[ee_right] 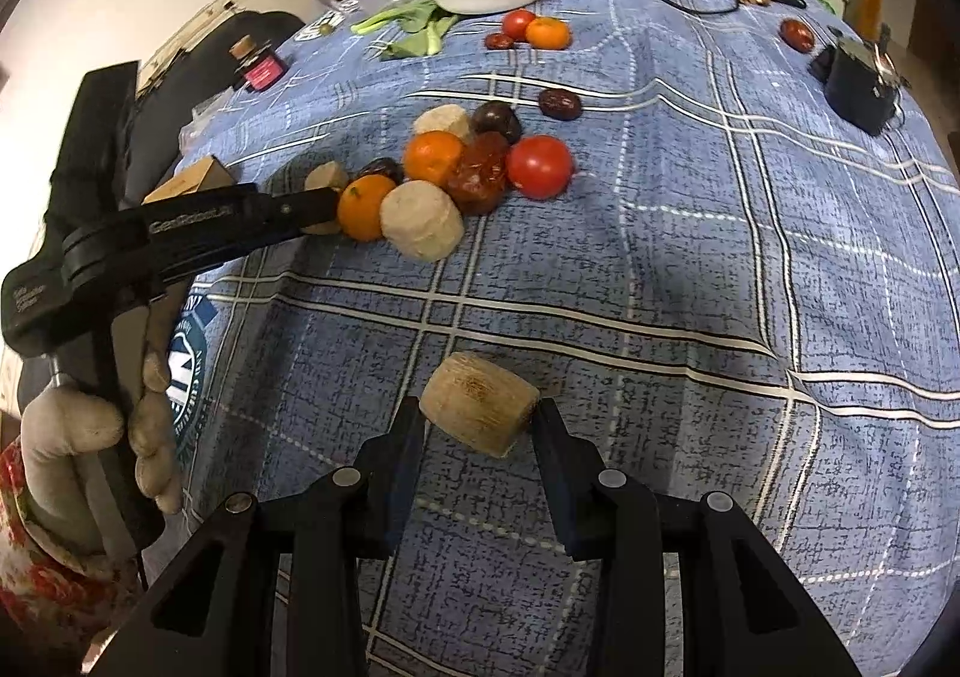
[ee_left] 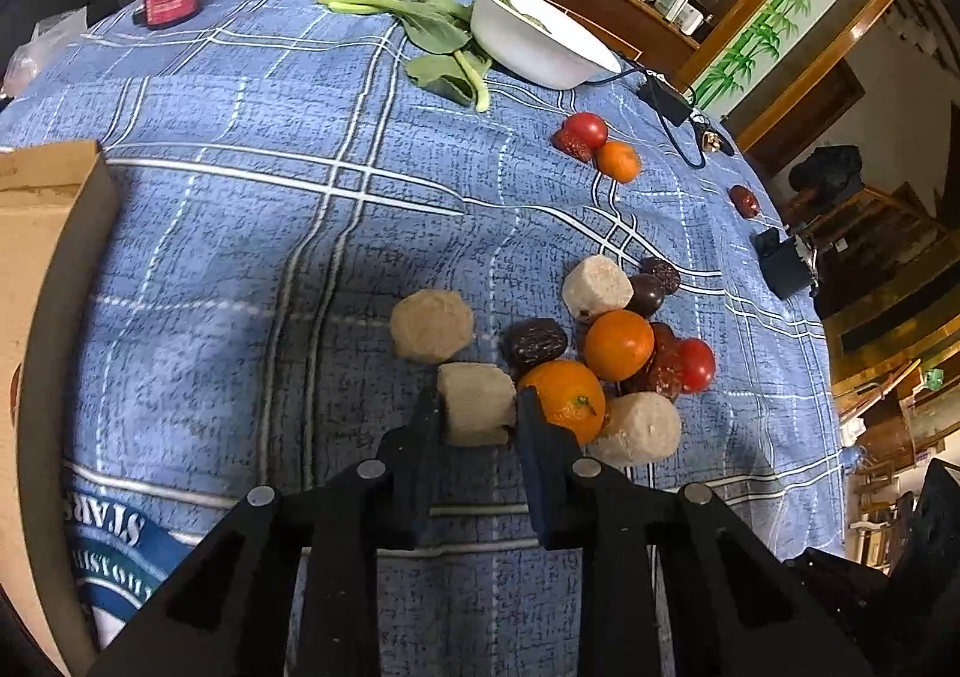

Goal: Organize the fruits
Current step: 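Carry both beige pieces into the cardboard tray and open both grippers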

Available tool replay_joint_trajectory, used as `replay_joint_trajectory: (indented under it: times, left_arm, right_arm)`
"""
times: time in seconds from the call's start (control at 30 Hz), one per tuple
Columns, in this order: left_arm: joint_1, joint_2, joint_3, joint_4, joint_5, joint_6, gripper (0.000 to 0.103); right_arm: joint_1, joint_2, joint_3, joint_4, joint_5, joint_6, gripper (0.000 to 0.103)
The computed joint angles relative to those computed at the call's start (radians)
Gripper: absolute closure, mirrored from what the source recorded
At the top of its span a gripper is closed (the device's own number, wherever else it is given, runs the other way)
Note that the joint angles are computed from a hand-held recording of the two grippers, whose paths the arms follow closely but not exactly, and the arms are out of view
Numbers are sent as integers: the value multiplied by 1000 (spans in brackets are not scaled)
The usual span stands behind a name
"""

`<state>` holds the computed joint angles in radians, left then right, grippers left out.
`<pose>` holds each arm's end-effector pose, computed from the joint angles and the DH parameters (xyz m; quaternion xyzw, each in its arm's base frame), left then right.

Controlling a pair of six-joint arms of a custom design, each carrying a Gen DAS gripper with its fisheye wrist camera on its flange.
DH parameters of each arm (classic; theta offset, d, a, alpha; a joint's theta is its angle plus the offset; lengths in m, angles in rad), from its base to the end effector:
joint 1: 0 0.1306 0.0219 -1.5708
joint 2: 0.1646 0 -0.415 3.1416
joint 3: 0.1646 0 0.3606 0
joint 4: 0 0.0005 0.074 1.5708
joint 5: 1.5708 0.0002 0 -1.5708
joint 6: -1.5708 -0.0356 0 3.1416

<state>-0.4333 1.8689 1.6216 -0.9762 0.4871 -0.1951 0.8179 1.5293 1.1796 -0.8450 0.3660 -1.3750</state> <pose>0.5305 -0.2643 0.3145 0.3351 0.8962 -0.2558 0.1383 0.3179 0.3199 0.3191 0.2983 0.9194 0.0819 0.2430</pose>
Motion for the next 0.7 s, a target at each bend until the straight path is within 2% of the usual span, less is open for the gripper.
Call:
replay_joint_trajectory:
  times: [0.07,0.2,0.37,0.5,0.7]
  left_arm:
    - [16,-19,-15,8,-4,3,80]
    - [84,-64,-31,2,35,28,80]
    - [226,-107,-20,-8,35,29,79]
    - [326,-92,21,-20,-7,29,79]
    - [445,-22,112,-74,-58,16,79]
  right_arm:
    - [3,8,20,-12,7,22,63]
    - [-2,34,61,4,-3,70,63]
    - [-23,122,179,43,-52,183,63]
    - [-31,231,349,34,-86,307,62]
    - [-44,445,701,-48,-149,476,62]
